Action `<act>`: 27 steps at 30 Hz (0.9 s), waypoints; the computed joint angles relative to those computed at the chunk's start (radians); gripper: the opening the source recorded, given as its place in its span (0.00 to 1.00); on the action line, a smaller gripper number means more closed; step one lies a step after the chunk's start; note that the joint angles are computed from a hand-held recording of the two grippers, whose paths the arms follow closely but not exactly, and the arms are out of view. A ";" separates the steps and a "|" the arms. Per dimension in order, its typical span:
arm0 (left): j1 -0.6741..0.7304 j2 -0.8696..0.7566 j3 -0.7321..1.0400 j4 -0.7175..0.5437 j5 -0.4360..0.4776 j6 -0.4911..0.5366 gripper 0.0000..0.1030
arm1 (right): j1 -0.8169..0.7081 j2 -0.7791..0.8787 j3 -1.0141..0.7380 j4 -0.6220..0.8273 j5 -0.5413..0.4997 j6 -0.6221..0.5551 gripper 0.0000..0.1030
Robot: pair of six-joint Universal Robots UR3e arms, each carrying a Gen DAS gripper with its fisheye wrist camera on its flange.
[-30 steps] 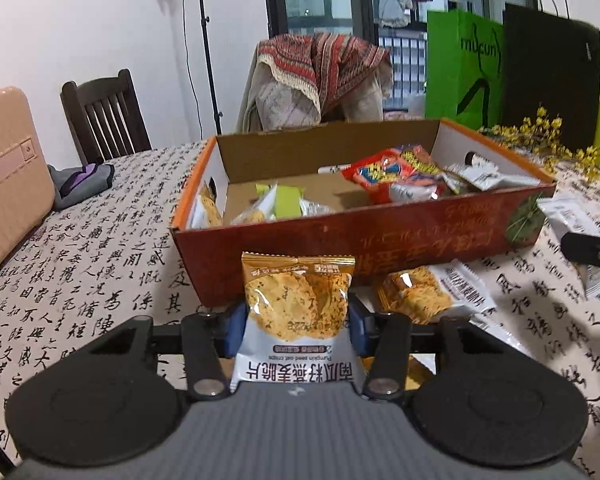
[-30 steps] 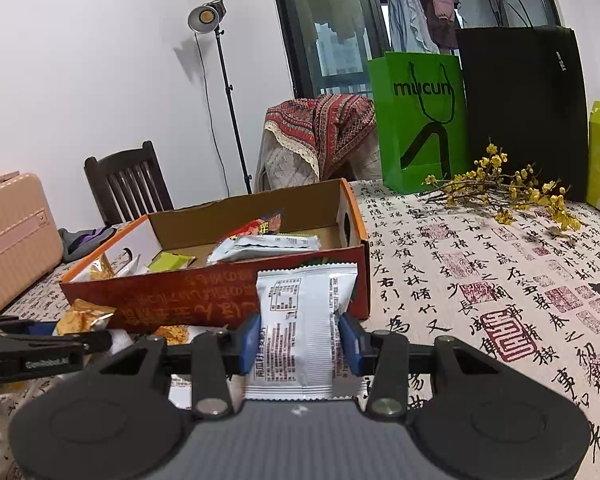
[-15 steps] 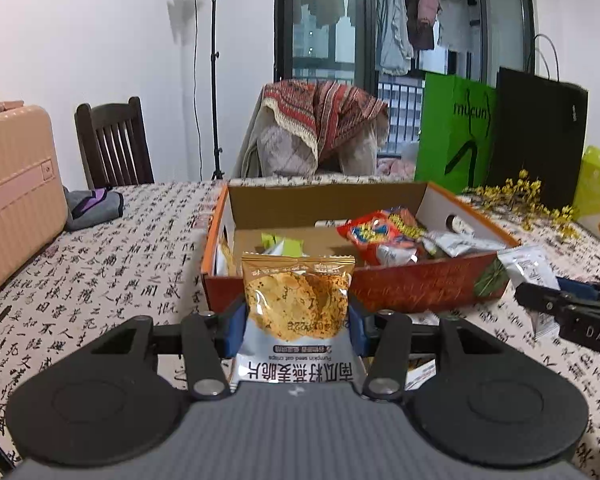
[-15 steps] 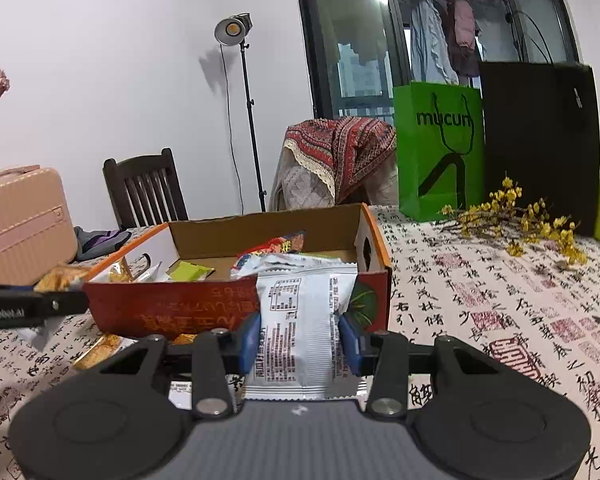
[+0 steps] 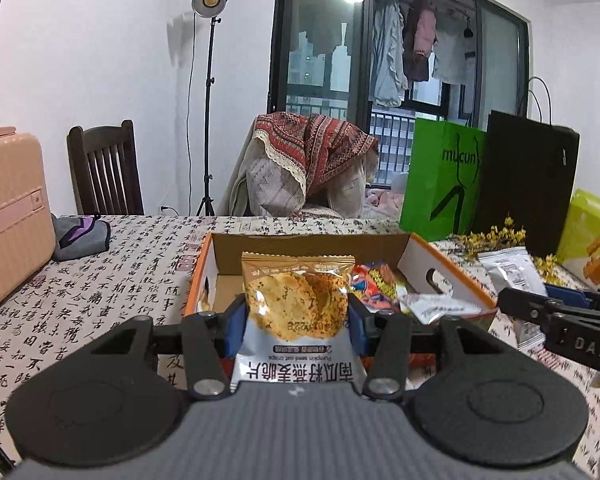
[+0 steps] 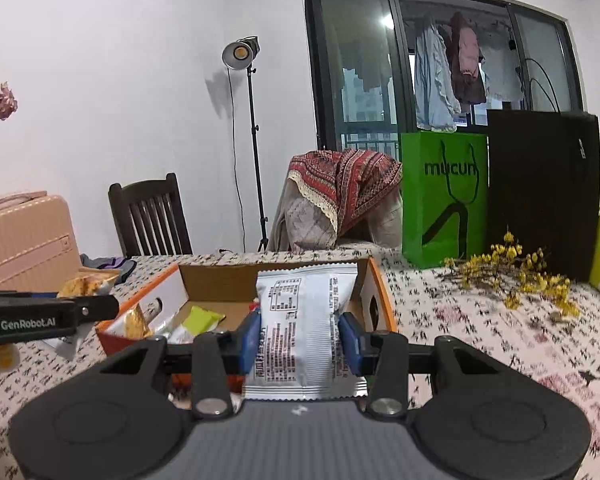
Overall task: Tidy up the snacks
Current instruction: 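Carry both packets over the cardboard box and open both tools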
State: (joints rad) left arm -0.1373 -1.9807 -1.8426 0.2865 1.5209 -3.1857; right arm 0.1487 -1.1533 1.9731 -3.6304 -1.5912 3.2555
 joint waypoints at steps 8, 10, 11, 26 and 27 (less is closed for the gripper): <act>-0.002 -0.050 0.117 -0.066 0.027 -0.037 0.49 | -0.007 0.049 -0.173 0.140 0.002 0.011 0.41; -0.002 -0.066 0.153 -0.088 0.031 -0.048 0.49 | -0.005 0.071 -0.223 0.178 -0.003 0.014 0.41; -0.001 -0.078 0.180 -0.108 0.032 -0.055 0.49 | -0.006 0.082 -0.250 0.198 -0.005 0.016 0.41; -0.039 -0.288 0.540 -0.297 0.132 -0.108 0.49 | -0.028 0.267 -0.585 0.393 -0.002 0.047 0.41; -0.041 -0.308 0.566 -0.302 0.145 -0.108 0.49 | -0.030 0.284 -0.607 0.401 -0.001 0.052 0.41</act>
State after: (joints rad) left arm -0.1784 -2.2883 -1.2767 -0.0154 1.6658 -3.2934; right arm 0.1185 -0.8692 1.3660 -3.2292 -1.5924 3.3073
